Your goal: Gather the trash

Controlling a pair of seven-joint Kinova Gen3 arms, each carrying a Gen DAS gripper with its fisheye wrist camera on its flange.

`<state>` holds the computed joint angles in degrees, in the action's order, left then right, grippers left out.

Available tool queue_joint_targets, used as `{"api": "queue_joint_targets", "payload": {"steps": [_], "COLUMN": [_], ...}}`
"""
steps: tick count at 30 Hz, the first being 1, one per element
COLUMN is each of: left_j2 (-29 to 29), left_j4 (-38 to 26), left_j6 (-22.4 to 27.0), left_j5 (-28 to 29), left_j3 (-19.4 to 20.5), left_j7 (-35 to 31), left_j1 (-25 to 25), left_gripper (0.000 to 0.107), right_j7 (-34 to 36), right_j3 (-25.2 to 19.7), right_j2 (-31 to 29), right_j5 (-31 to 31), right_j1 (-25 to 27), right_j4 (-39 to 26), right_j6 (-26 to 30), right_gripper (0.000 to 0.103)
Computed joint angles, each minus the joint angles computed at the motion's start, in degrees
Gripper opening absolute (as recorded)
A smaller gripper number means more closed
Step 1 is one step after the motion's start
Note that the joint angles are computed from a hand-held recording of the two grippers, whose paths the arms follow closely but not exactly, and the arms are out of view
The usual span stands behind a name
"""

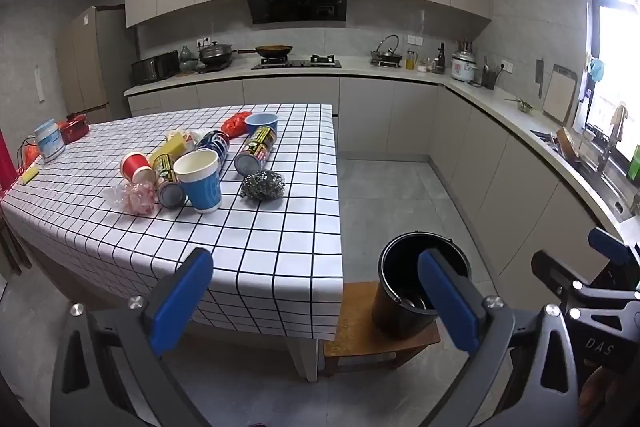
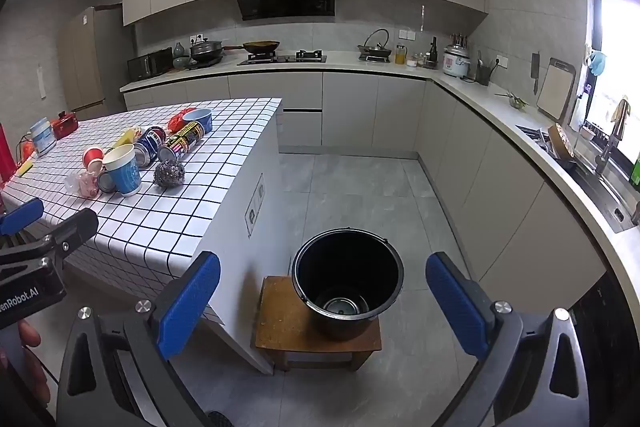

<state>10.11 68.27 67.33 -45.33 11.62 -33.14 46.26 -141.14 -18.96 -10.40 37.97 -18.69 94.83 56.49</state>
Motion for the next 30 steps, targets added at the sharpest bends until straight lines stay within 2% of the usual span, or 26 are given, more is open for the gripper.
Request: {"api": "queue_joint_targets", "payload": {"steps": [6, 11, 30], "left_j2": [-0.10, 0.67, -0.65], "left_j4": [1.55, -0.48, 1.06], "left_j6": [-1.02, 1.29, 1.10], "left_j5": [-0.92, -2.04, -1.82], "left_j3": [-0.08, 0.13, 0.79], "left_j7": [0.51, 0.70, 1.34], "left_j1": [0.23, 1.61, 0.87], "left_gripper": [0.103, 0.103, 0.103], "right_j7": [-0.45, -0.98, -0.36], "right_j3": [-0.34, -0.52, -0.85], "right_j2": [-0.05, -0.29, -0.92], "right_j5": [0.26, 1.04, 0.75], "right_j1": [0.01, 0.05, 0.60], "right_j4": [-0.12, 0.72, 0.62], "right_j6": [0.24, -0.28, -0.41], "right_gripper": [0.103, 0.103, 0.103]}}
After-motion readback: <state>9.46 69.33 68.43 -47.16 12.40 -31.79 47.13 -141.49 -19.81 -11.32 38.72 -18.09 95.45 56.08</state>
